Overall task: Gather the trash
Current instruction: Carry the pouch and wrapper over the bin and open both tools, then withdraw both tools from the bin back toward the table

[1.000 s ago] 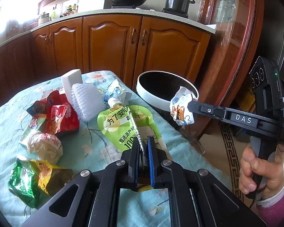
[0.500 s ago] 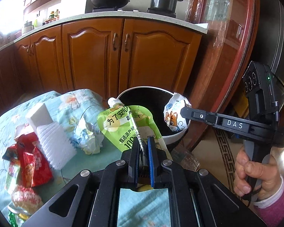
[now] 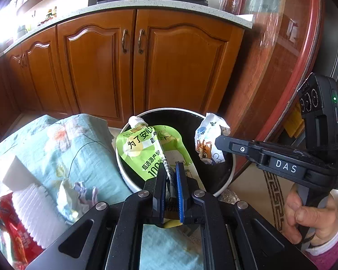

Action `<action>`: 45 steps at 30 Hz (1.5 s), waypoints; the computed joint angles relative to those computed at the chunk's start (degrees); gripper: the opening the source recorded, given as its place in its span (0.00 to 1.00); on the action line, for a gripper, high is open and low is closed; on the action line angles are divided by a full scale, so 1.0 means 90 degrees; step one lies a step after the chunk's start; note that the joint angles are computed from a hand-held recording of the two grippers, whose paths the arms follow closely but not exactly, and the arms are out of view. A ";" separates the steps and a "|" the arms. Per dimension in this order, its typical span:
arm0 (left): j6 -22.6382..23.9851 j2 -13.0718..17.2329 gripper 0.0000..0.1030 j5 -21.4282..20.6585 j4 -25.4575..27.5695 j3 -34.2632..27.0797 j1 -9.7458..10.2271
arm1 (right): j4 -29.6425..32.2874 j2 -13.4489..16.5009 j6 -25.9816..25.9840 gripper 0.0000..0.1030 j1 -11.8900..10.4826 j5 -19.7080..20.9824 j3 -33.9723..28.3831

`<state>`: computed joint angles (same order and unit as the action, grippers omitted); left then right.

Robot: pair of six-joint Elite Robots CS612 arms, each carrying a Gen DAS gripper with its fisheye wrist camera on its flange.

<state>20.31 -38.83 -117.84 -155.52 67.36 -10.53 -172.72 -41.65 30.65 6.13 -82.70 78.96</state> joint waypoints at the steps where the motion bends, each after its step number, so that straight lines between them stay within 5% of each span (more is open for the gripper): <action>1: -0.0004 0.0042 0.06 0.0016 0.0086 -0.0078 -0.0017 | 0.0020 0.0013 0.0005 0.00 -0.0012 0.0035 -0.0014; 11: -0.0062 0.0416 0.13 0.0257 0.0778 -0.0813 -0.0171 | 0.0472 0.0126 -0.0183 0.02 -0.0058 0.0070 -0.0202; 13: -0.0157 0.0433 0.35 0.0314 0.0752 -0.0830 -0.0177 | 0.0484 0.0138 -0.0104 0.07 -0.0077 0.0086 -0.0197; 16: -0.0289 0.0398 0.49 0.0346 0.0518 -0.0724 -0.0167 | 0.0465 0.0108 0.0054 0.15 -0.0097 0.0026 -0.0117; 18: -0.0369 0.0343 0.50 0.0327 0.0400 -0.0607 -0.0151 | 0.0332 0.0111 0.0170 0.31 -0.0117 0.0060 -0.0088; 22: -0.0591 0.0152 0.62 0.0219 0.0005 -0.0204 -0.0073 | -0.0041 0.0044 0.0365 0.48 -0.0102 0.0004 0.0092; 24: -0.0700 0.0056 0.69 0.0102 -0.0267 0.0028 0.0000 | -0.0304 -0.0004 0.0444 0.72 -0.0055 -0.0104 0.0199; 27: -0.0932 -0.0084 0.74 -0.0029 -0.0785 0.0418 0.0116 | -0.0690 -0.0056 0.0588 0.86 0.0064 -0.0390 0.0337; 35: -0.1278 -0.0521 0.77 0.0027 -0.1959 0.1496 0.0422 | -0.0992 -0.0136 0.0868 0.91 0.0426 -0.0681 0.0502; 45: -0.1479 -0.0913 0.77 0.0154 -0.2453 0.2235 0.0758 | -0.0960 -0.0115 0.0993 0.92 0.0776 -0.0489 0.0482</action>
